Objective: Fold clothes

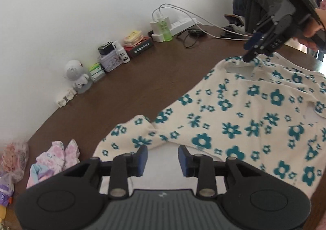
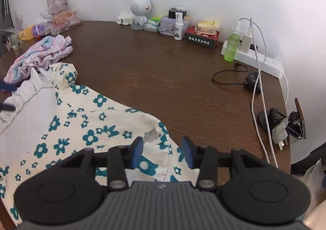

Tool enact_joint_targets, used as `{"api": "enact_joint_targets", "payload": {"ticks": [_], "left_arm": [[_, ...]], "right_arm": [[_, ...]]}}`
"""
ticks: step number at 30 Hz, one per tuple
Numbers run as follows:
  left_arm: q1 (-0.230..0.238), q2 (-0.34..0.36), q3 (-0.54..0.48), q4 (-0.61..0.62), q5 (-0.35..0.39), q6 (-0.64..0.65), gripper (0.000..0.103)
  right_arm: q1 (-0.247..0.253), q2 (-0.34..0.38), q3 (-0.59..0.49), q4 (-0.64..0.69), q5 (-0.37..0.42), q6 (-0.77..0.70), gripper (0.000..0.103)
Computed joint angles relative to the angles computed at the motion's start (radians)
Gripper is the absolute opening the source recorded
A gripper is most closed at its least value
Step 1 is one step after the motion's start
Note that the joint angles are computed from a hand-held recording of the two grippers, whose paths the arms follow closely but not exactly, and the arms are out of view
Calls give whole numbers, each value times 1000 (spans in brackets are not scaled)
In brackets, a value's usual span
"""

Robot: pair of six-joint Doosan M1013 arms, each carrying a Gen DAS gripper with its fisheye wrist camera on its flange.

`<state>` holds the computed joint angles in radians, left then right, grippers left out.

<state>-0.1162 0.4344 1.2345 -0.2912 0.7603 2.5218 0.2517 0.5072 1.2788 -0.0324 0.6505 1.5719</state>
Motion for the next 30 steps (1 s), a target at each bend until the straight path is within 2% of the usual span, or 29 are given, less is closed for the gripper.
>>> {"api": "enact_joint_targets", "payload": {"ticks": [4,5,6,8,10,11,12,14,17,22,25,26,27,28,30], "left_arm": [[-8,97,-115,105,-13,-65,32],[-8,117,-137,129,-7,-70,32],[-5,135,-161,139,5,-62,32],[5,158,-191,157,20,-59,33],[22,177,-222,145,46,-47,34],[33,185,-236,132,66,-42,37],[43,192,-250,118,87,-36,42],[61,205,-275,100,133,-12,45],[80,224,-302,84,172,30,47],[100,289,-410,29,305,82,50],[114,331,-482,-14,378,58,53],[119,344,-505,-29,401,47,45],[125,349,-514,-47,413,46,19],[128,351,-515,-58,420,42,2],[132,339,-490,-71,403,53,0]], "right_arm": [[2,23,-7,-54,32,68,42],[1,24,-5,-53,30,79,40],[0,26,-2,-51,27,89,36],[0,28,1,-57,25,110,18],[2,30,2,-80,27,130,14],[4,32,1,-93,33,136,9],[5,35,0,-105,38,141,8],[2,36,-1,-97,35,147,8],[-2,39,-2,-86,30,156,8],[-2,39,-2,-86,26,167,8],[-1,39,-1,-93,24,187,9],[0,40,-1,-98,23,195,9],[1,40,-1,-106,23,204,9],[3,40,-1,-113,24,212,9],[5,41,-2,-124,26,227,9]]}}
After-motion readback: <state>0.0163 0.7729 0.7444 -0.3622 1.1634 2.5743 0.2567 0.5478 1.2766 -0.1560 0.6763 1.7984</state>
